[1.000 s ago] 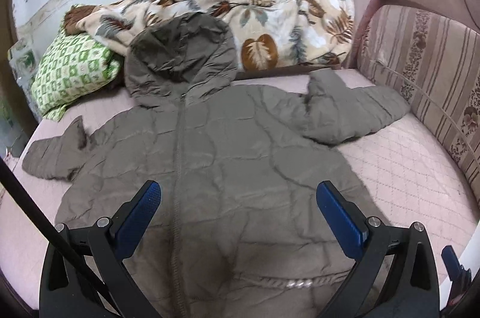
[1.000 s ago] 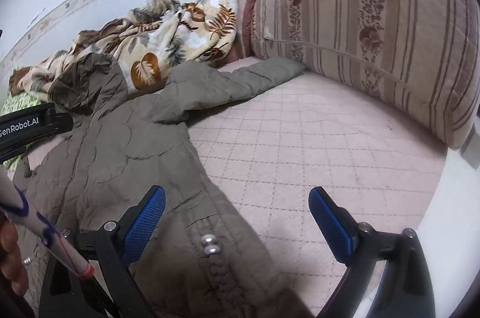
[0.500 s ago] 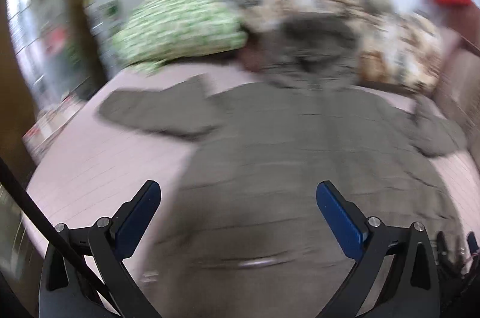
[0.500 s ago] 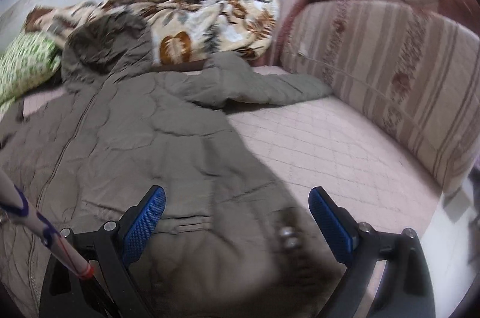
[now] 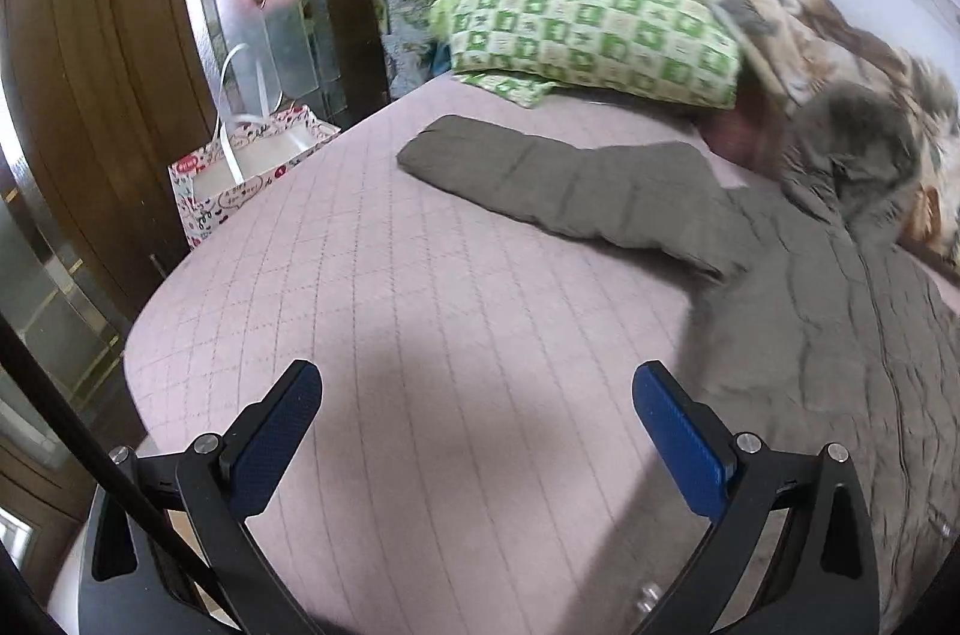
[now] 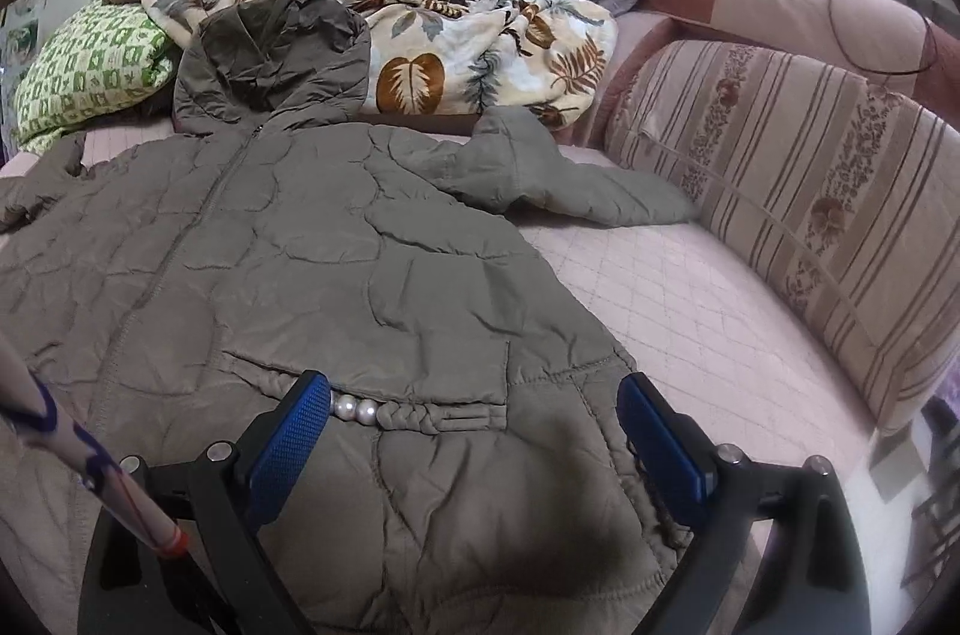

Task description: Fold large clothes

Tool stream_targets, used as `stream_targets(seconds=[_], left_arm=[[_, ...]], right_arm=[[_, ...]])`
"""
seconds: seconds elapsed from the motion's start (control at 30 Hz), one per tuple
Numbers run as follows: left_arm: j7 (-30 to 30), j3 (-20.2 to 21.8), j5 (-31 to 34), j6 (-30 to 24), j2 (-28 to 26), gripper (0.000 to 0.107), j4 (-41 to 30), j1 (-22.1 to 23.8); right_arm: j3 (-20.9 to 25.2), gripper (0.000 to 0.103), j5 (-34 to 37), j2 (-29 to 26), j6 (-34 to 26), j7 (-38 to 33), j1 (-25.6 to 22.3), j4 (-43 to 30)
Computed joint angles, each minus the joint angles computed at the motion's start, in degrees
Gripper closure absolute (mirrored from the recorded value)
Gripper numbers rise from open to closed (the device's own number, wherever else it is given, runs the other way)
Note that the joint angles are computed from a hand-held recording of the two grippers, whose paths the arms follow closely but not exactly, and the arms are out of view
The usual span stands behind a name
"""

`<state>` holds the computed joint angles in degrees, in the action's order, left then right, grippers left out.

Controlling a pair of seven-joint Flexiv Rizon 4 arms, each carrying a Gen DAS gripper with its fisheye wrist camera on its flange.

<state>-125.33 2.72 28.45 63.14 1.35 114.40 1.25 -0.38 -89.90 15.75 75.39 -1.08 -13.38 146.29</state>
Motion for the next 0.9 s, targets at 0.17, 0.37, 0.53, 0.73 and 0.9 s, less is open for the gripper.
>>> stream_targets(seconds=[0.17,0.37,0.53,0.73,0.9], left_arm=[[5.72,2.14,-8.2,3.97,-6.65,0.004,-1.85,2.74],[22.12,-0.53,-34.36,9.3,-15.24,0.005,-3.31,7.11],[22.21,1.62,-38.44,3.7,-24.89,0.005,-15.37,6.24],[24.23,-3.53,-50.69,-1.94,-34.76,0.014,-25.44,10.87],[25.97,-5.24,-53.93,0.25,-40.83,0.014,-32.44,11.67]], right_arm=[[1.95,0.004,12.1,-1.69,3.0,-7.49,1.82,-2.34],[2.89,0.004,6.87,-8.03,8.12,-2.65,1.51,-7.89],[1.0,0.005,0.82,-11.99,9.62,2.38,2.18,-9.98],[-0.08,0.004,16.13,-17.19,13.65,-4.97,2.47,-8.46],[-1.34,0.004,20.36,-19.02,15.56,-7.94,3.9,-8.14]])
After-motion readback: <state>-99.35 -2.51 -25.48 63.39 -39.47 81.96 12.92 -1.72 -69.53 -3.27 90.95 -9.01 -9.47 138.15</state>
